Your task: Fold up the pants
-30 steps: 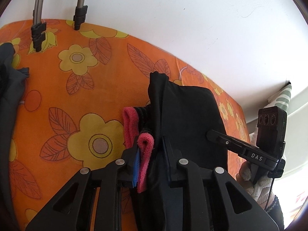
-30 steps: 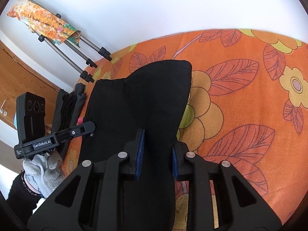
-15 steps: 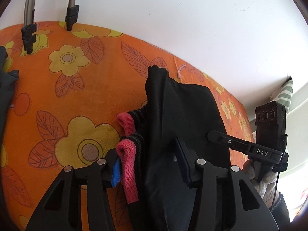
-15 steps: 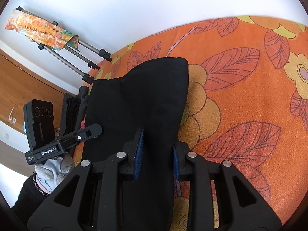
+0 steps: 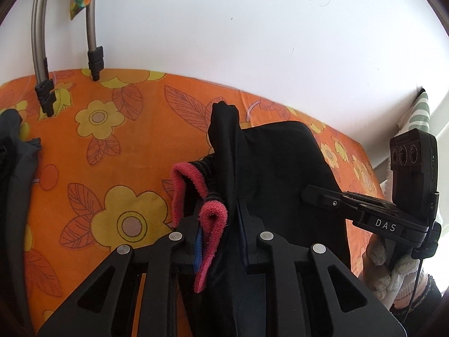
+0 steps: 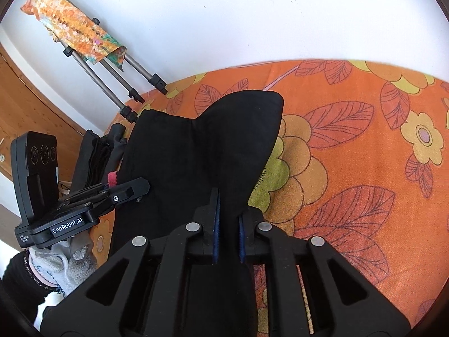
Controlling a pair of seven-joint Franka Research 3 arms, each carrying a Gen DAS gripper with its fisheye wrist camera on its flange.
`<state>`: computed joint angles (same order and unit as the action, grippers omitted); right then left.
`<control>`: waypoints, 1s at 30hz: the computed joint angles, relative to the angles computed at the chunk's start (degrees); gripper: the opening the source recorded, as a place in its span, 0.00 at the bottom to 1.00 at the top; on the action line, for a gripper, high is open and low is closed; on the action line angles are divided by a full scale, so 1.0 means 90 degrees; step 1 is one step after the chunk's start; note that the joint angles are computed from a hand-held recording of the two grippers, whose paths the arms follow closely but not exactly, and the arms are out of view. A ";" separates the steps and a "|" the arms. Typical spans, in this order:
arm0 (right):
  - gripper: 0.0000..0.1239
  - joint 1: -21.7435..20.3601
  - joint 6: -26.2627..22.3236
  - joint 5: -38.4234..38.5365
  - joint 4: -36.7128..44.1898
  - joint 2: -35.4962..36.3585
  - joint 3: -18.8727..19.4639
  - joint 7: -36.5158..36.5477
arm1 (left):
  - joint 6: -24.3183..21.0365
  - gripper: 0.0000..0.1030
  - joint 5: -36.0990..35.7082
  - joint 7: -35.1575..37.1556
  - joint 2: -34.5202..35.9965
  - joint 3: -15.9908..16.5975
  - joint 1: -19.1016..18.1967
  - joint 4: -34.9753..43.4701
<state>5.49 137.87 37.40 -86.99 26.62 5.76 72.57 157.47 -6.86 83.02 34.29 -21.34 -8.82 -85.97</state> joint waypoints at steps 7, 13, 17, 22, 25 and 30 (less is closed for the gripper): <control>0.07 0.0180 0.0170 -0.0300 -0.0161 -0.0235 -0.0087 0.0039 | 0.0099 0.16 0.0090 0.0094 -0.0102 0.0021 -0.0043 -0.0117; 0.07 0.0150 0.0214 -0.0293 -0.0224 -0.0271 -0.0080 0.0034 | 0.0168 0.16 0.0226 -0.0045 -0.0055 0.0029 -0.0123 -0.0060; 0.06 0.0189 0.0269 -0.0347 -0.0228 -0.0281 -0.0087 0.0103 | 0.0255 0.16 0.0099 0.0092 -0.0107 -0.0109 0.0026 -0.0181; 0.06 0.0222 0.0412 -0.0382 -0.0407 -0.0485 -0.0088 0.0049 | 0.0478 0.16 -0.0146 0.0317 -0.0132 -0.0327 0.0239 -0.0338; 0.06 0.0280 0.0526 -0.0471 -0.0559 -0.0679 -0.0112 0.0025 | 0.0727 0.16 -0.0313 0.0534 -0.0292 -0.0514 0.0415 -0.0600; 0.06 0.0388 0.0678 -0.0581 -0.0779 -0.1052 -0.0136 -0.0002 | 0.1133 0.16 -0.0613 0.0797 -0.0635 -0.0819 0.0718 -0.1087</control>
